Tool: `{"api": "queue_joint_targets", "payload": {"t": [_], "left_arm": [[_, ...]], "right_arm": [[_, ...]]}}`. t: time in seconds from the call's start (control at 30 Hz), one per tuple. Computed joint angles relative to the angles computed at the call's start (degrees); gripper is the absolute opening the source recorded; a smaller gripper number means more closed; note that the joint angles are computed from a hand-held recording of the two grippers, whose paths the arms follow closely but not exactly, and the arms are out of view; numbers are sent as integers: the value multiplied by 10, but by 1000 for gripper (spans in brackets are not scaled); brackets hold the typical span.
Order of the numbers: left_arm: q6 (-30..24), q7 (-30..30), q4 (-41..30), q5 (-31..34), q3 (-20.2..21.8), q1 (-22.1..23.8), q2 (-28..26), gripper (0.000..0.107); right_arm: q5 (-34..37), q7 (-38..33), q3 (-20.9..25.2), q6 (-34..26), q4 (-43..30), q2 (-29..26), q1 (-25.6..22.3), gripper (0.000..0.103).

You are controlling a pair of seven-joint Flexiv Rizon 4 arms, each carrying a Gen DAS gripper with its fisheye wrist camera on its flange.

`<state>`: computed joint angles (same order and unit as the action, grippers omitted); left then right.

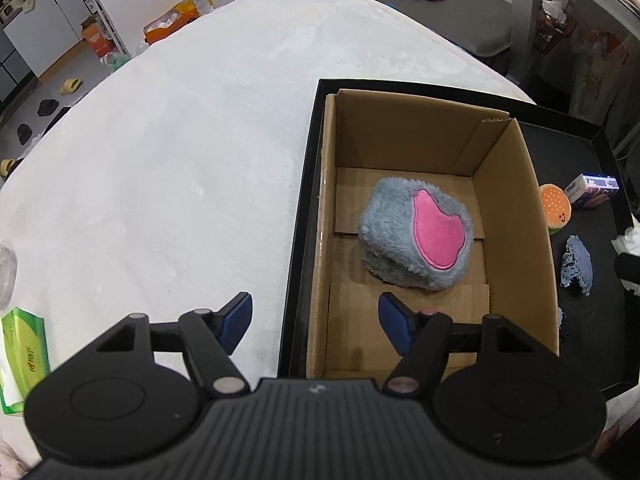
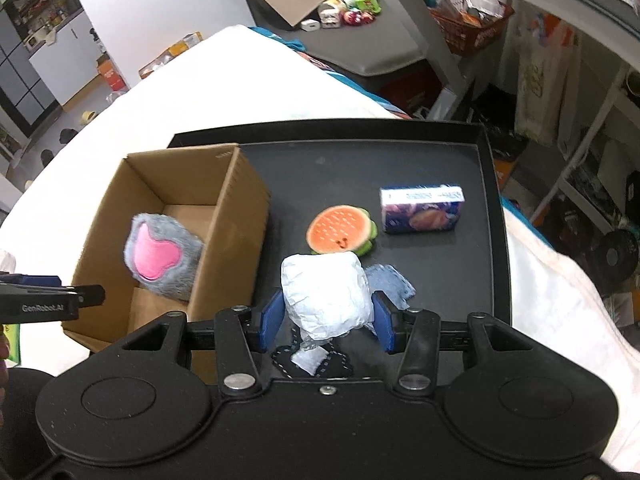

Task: Organize soft objects
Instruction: 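Carry the white bundle with the right gripper over the box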

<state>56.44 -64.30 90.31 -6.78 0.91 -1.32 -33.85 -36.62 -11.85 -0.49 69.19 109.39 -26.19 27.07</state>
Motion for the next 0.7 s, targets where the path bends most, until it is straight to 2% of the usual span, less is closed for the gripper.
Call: {"api": "queue_joint_targets", "payload": {"t": [0.17, 0.27, 0.37, 0.43, 0.53, 0.7], "left_arm": [[10, 18, 11, -20, -13, 14, 0, 64], [14, 35, 16, -37, -23, 23, 1, 57], [11, 46, 15, -50, -27, 28, -3, 42], [6, 51, 13, -59, -29, 31, -5, 24], [-7, 54, 9, -75, -33, 38, -6, 9], [-13, 74, 7, -97, -41, 46, -6, 7]], "right_arm": [[0, -12, 4, -18, -26, -6, 4, 47], [1, -21, 7, -25, -43, -12, 6, 47], [6, -33, 10, -35, -65, -21, 9, 47], [11, -42, 12, -40, -80, -28, 10, 47], [20, -59, 16, -52, -105, -40, 14, 47], [35, -86, 18, -67, -144, -61, 21, 47]]}}
